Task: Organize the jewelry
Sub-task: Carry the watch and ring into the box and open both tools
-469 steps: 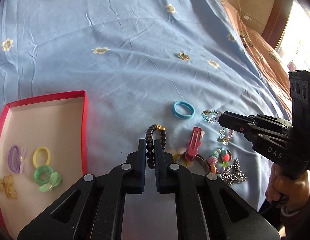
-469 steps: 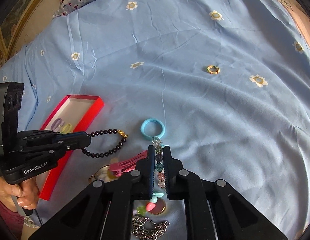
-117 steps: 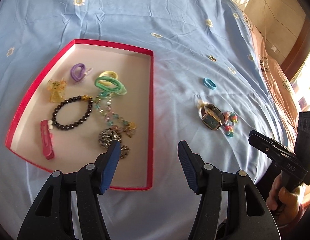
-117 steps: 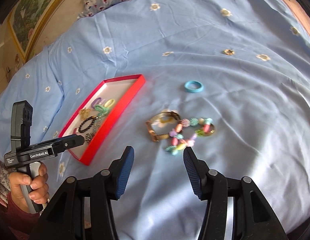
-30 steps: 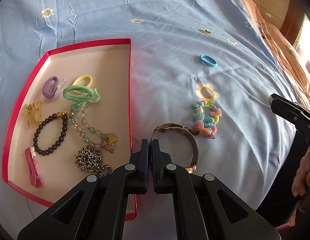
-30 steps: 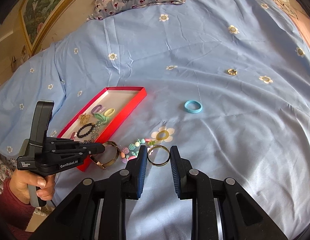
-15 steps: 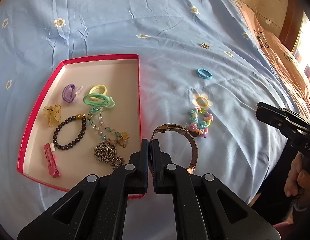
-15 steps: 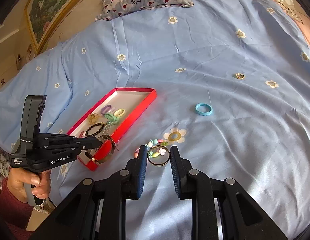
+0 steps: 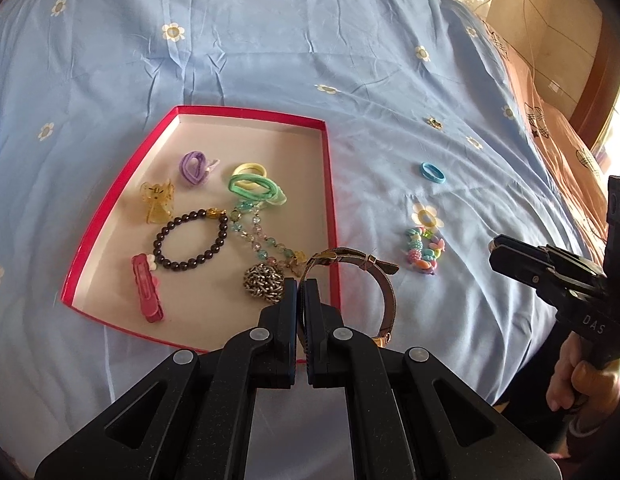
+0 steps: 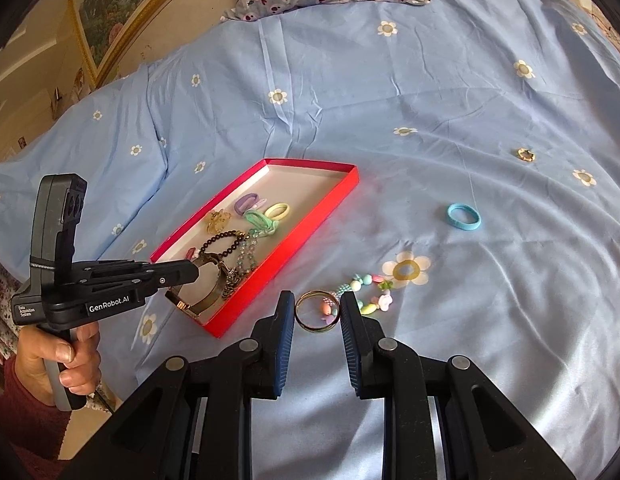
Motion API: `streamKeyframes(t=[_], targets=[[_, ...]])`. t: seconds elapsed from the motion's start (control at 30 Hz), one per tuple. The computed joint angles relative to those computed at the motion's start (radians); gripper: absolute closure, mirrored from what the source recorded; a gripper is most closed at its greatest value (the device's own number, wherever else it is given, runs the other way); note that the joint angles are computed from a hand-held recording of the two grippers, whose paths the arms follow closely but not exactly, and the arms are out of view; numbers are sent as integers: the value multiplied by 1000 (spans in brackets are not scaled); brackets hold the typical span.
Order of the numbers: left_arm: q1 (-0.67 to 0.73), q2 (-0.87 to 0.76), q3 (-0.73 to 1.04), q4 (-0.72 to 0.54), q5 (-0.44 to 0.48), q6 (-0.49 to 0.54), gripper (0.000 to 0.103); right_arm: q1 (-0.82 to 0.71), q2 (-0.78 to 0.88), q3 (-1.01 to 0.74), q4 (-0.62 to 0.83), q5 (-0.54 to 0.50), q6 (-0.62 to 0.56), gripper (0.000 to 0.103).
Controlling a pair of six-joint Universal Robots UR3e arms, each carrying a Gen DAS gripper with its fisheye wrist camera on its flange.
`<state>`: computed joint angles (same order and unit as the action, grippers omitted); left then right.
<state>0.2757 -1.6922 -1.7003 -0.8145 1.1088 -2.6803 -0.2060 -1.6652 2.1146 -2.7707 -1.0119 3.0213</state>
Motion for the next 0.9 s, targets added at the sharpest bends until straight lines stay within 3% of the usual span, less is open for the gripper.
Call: streamKeyframes(t=[0.9], targets=[[223, -12, 0, -10, -60, 2, 101, 273, 320, -363, 31, -71, 34, 80]])
